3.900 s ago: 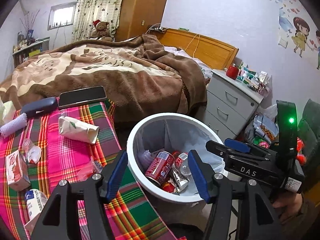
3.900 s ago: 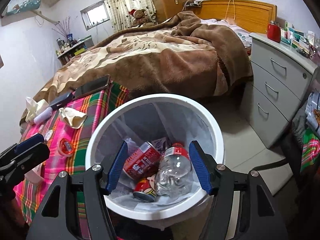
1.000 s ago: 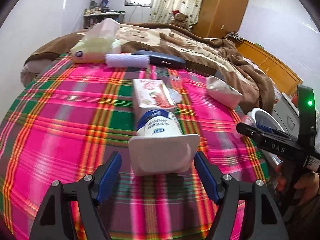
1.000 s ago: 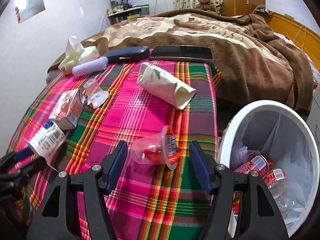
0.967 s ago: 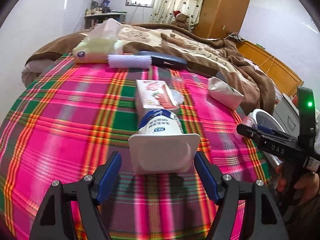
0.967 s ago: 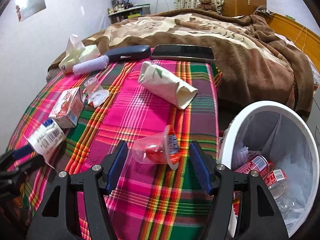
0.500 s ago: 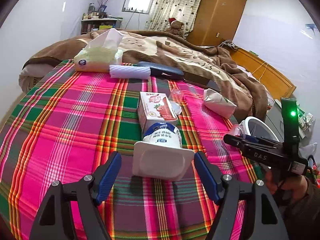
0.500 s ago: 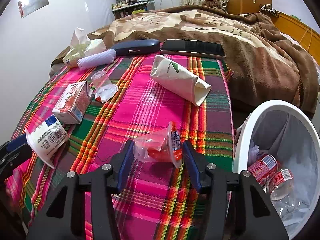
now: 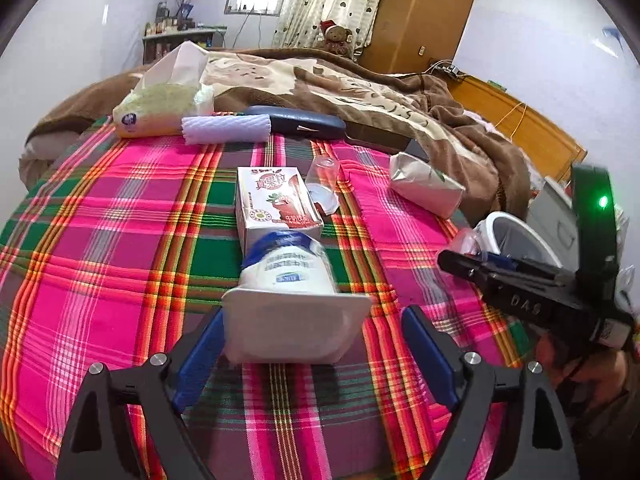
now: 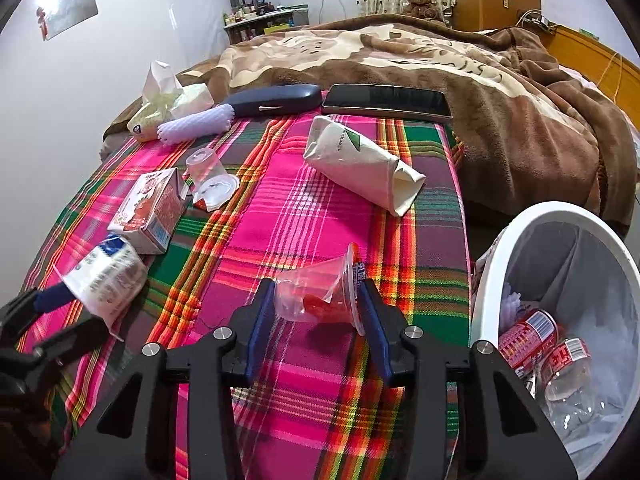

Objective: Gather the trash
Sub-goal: 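Grasp the clear red-lidded plastic cup with the right tool while the left tool grasps the white yogurt cup, then carry both cups over the white bin and open both tools to drop them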

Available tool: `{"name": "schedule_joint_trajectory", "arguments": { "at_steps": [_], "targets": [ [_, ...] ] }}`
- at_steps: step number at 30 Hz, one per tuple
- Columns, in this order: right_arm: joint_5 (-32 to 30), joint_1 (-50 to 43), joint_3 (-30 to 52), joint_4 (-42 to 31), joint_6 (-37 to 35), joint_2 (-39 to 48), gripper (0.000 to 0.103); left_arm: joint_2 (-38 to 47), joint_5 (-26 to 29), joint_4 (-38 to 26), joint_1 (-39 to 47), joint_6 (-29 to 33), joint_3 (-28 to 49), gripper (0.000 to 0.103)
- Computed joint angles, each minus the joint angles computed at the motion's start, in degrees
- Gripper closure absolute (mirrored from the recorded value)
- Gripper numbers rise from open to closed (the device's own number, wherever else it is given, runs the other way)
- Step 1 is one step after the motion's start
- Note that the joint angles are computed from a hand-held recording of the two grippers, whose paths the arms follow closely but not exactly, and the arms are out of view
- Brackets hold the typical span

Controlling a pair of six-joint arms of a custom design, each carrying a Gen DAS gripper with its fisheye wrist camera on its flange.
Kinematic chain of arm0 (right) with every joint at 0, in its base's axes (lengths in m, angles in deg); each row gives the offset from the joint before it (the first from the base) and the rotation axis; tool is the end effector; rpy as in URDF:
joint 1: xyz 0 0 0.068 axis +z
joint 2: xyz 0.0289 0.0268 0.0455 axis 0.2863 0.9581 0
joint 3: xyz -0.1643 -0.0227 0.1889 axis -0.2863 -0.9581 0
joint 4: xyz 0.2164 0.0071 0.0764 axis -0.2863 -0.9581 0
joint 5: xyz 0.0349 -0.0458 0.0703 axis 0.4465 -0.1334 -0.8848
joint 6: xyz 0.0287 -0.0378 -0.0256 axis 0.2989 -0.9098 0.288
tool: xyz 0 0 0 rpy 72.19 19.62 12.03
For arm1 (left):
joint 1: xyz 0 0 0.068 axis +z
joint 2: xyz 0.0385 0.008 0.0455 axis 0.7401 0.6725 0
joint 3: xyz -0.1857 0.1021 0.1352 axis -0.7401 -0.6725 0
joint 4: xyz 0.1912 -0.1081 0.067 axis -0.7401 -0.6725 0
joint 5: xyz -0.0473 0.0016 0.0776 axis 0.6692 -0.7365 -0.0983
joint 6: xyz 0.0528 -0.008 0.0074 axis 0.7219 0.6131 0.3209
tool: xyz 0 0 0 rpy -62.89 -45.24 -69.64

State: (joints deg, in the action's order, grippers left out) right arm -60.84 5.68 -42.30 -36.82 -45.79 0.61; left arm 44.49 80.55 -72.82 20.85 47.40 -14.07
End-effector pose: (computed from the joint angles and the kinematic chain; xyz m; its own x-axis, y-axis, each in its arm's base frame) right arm 0.1392 -0.0213 0.1342 -0.7710 0.1702 -0.6136 0.1089 0.9847 0.1363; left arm 0.1865 -0.1010 0.1276 -0.7151 0.2254 -0.6617 0.4600 0.8645 -0.2026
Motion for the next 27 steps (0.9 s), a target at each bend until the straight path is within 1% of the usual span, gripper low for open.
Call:
{"name": "schedule_joint_trajectory", "arguments": {
  "at_steps": [3,6,8,10,11,12,14,17,20,27],
  "targets": [
    [-0.2,-0.1,0.0,0.1,-0.2,0.1,0.059,2.8,-1.3,1.1,-0.6,0.0,0.8,0.016],
    [0.9,1.0,0.0,0.3,0.1,0.3,0.059,4.6,-4.3,1.8,-0.3,-0.8,1.6,0.016],
    [0.6,1.1,0.0,0.1,-0.2,0.0,0.059,5.1,-3.3,2.5,0.8,-0.8,1.6,0.016],
    [0.5,1.1,-0.1,0.1,-0.3,-0.2,0.059,5.3,-2.6,2.6,1.6,-0.6,1.7,0.023],
    [0.5,1.2,-0.1,0.1,-0.2,-0.1,0.059,5.5,-2.7,2.5,1.6,-0.5,1.8,0.034],
    [0.5,1.2,-0.1,0.0,-0.1,-0.3,0.059,5.6,-2.2,2.3,1.8,-0.5,1.9,0.039],
    [0.0,0.9,-0.2,-0.5,-0.2,-1.1,0.059,5.8,-1.1,1.9,2.3,-0.7,2.1,0.039],
    [-0.3,0.9,-0.3,-1.3,0.0,-2.1,0.059,4.1,-2.3,1.9,1.5,-0.5,1.4,0.040],
    [-0.8,0.6,-0.5,-2.5,0.2,-3.8,0.060,2.4,-1.9,1.1,1.4,-0.7,1.0,0.040],
    [-1.8,0.2,-1.0,-8.0,0.8,-11.2,0.061,-4.3,-3.2,-2.3,-0.4,-1.3,-0.5,0.040]
  ]
}}
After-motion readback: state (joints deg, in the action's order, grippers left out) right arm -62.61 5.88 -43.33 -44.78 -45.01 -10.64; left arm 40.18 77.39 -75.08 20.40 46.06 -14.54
